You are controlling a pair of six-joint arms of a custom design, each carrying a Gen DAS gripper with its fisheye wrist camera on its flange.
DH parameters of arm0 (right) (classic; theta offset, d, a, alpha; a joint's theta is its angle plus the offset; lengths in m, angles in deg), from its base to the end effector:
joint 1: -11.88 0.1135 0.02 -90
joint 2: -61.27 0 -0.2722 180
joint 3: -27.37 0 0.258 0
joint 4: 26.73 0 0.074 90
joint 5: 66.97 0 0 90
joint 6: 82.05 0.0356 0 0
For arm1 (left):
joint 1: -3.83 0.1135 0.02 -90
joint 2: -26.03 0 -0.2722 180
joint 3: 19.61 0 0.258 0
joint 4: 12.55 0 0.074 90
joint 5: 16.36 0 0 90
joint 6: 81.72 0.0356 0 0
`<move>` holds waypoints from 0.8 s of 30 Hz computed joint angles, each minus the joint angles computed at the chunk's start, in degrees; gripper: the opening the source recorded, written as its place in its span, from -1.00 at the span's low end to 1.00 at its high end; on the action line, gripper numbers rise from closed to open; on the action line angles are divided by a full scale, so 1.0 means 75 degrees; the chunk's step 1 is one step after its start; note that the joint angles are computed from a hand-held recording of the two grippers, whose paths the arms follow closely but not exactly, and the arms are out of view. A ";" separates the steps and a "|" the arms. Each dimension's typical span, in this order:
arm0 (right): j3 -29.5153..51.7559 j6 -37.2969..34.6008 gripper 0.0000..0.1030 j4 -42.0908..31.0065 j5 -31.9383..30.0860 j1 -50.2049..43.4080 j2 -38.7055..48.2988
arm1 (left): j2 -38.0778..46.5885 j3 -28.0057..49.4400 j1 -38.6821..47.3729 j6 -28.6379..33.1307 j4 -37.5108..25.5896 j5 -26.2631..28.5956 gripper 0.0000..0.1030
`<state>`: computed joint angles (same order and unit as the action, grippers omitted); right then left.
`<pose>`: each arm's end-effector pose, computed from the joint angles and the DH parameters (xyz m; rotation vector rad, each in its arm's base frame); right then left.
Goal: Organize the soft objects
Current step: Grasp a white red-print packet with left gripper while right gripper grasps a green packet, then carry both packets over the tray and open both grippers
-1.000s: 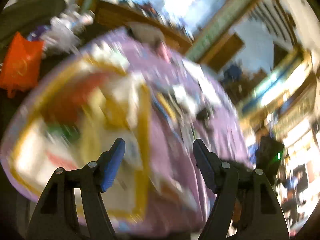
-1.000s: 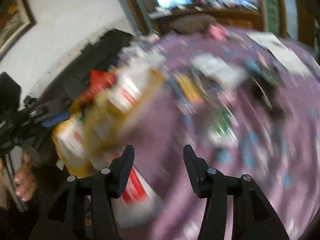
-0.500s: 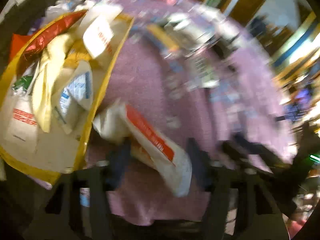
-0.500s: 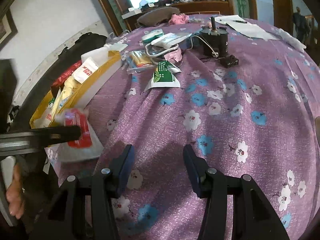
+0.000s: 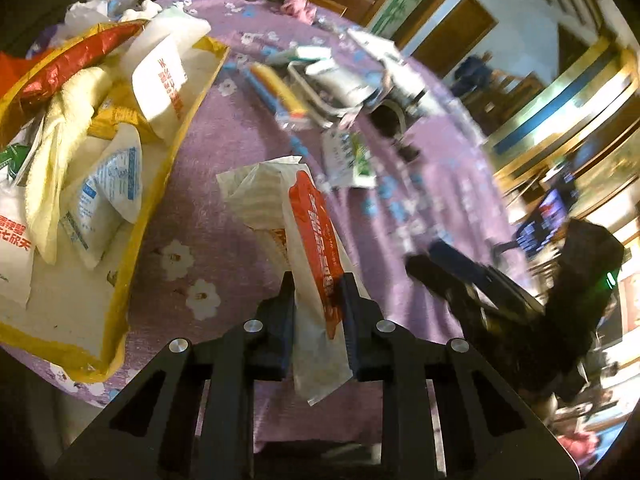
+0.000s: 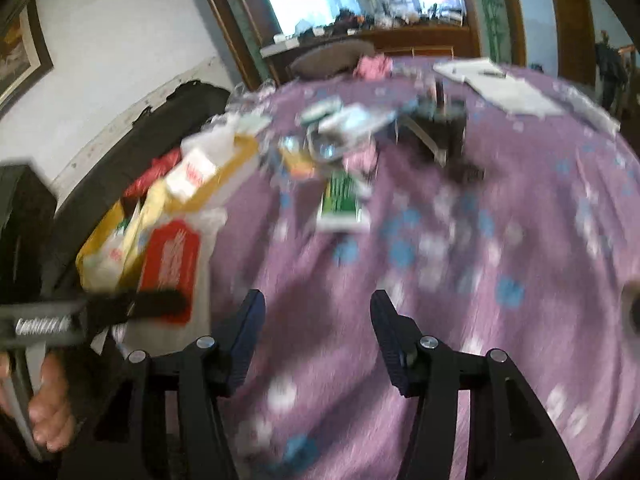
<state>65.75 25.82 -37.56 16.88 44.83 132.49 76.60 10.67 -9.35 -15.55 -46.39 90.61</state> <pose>0.1895 0.1274 0.1558 -0.3691 2.3689 0.5564 0.1460 -0.0449 0.1467 -0.1149 2.5701 -0.6275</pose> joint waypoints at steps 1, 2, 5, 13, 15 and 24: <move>0.0280 -0.0002 -0.03 0.0030 -0.0286 -0.0216 0.0253 | -0.0332 0.0035 0.0243 0.0093 -0.0191 0.0202 -0.61; 0.0522 0.0057 -0.06 0.0047 -0.0483 -0.0367 0.0515 | -0.0437 0.0109 0.0264 0.0055 -0.0220 0.0249 -0.61; 0.1481 0.0258 -0.11 -0.0021 -0.0628 -0.0526 0.1563 | -0.1055 0.0450 0.0917 0.0450 -0.0915 0.0611 -0.61; 0.3319 0.0541 -0.34 -0.0625 0.0180 -0.0313 0.3811 | -0.1299 0.0789 0.3661 0.2438 -0.2151 0.2032 -0.61; 0.3221 0.0534 -0.38 -0.0416 0.0463 -0.0169 0.3867 | -0.1162 0.0884 0.4581 0.3173 -0.2495 0.2546 -0.61; 0.2216 0.0755 -0.47 0.0284 0.0409 0.0042 0.2806 | -0.0166 0.1291 0.7149 0.5365 -0.3257 0.3592 -0.61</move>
<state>82.37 31.49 -35.43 19.95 45.15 153.54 75.35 20.35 44.27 24.69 -70.82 117.55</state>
